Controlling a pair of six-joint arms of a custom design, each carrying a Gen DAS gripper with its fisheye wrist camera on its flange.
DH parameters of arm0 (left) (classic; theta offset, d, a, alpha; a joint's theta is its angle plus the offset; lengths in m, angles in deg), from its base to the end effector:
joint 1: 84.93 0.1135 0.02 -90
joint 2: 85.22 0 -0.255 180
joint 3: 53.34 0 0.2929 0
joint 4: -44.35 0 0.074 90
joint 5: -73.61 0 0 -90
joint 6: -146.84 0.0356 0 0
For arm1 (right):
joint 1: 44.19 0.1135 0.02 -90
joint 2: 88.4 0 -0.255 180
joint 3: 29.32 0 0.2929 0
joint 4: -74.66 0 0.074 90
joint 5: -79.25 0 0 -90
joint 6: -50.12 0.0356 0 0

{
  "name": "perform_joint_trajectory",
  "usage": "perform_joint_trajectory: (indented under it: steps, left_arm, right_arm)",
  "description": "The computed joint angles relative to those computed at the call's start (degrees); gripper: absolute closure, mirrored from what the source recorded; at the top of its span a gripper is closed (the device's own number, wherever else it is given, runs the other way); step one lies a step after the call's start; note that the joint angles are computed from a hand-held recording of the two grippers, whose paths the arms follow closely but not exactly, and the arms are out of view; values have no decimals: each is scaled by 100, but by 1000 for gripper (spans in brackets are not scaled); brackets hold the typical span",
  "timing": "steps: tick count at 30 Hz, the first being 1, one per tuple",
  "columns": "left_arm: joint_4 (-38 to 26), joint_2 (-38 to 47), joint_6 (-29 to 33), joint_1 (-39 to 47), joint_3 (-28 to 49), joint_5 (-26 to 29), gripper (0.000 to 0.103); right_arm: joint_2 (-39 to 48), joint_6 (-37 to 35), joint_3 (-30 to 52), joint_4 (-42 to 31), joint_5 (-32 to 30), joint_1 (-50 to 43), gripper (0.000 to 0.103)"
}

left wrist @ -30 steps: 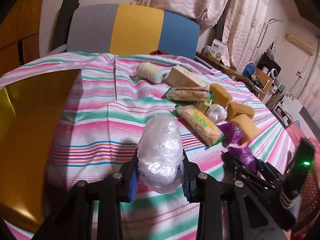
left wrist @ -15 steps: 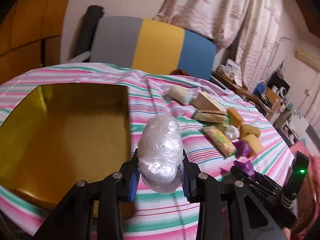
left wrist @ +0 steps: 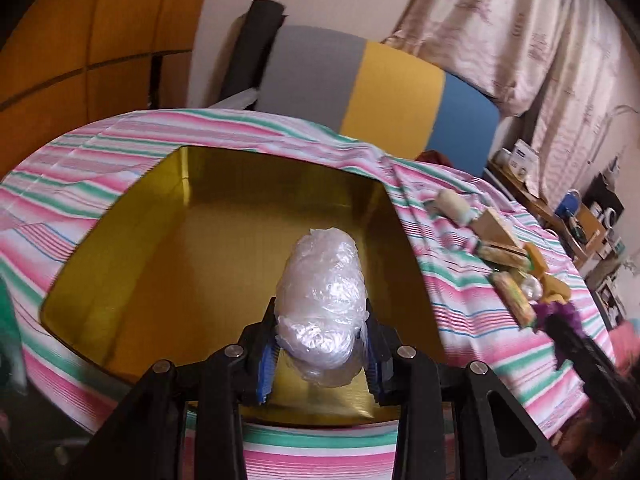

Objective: Organize objects
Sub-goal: 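Carry both items to the gold tray and release them inside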

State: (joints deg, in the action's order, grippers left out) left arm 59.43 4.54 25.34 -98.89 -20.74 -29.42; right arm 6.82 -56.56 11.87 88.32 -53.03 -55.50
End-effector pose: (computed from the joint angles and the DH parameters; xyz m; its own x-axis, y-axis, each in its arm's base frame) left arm 0.2527 -0.0546 0.0496 -0.5925 -0.3773 -0.7118 -0.2779 0.9250 -0.2590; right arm 0.2907 -0.0337 0.0654 -0.5058 -0.1154 -0.8549 -0.5248 0.8277 0.1987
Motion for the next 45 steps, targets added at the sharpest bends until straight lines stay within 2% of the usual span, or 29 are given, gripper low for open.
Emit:
perform_joint_trajectory:
  steps: [5, 12, 17, 22, 24, 25, 26, 30, 32, 39, 45]
  left_arm:
    - [-388, 17, 290, 514, 37, -51, 66]
    - [-634, 118, 409, 1247, 11, -21, 63]
    - [-668, -290, 518, 1456, -205, -161, 40]
    - [-860, -918, 361, 1704, -408, -327, 34]
    - [-954, -1296, 140, 1828, -553, -352, 21]
    - [-1048, -1537, -5, 1898, -636, -420, 12]
    - [-1145, -1745, -119, 1948, -702, -503, 7]
    - [-1553, -2672, -320, 2229, -948, -627, 5]
    - [-1815, -2990, -403, 2278, -984, -789, 0]
    - [-2192, -3284, -552, 2360, -957, -976, 0]
    - [-2671, -4037, -831, 2469, -1123, -1001, 0]
  right_arm:
    - [-575, 248, -193, -110, -66, 705, 55]
    - [-748, 358, -167, -232, 194, 1671, 55]
    - [-609, 452, 20, -373, 507, 2325, 55]
    - [-262, 619, 258, -519, 688, 2744, 55]
    - [-101, 620, 383, -662, 725, 2846, 55]
    - [-5, 612, 450, -698, 742, 2887, 55]
    - [77, 617, 515, -738, 780, 2948, 55]
    - [451, 735, 863, -951, 867, 3192, 55]
    - [638, 776, 1085, -1120, 988, 3356, 55]
    - [1129, 961, 1581, -1348, 1240, 3908, 55]
    - [1587, 1057, 2055, -1694, 1390, 4352, 52]
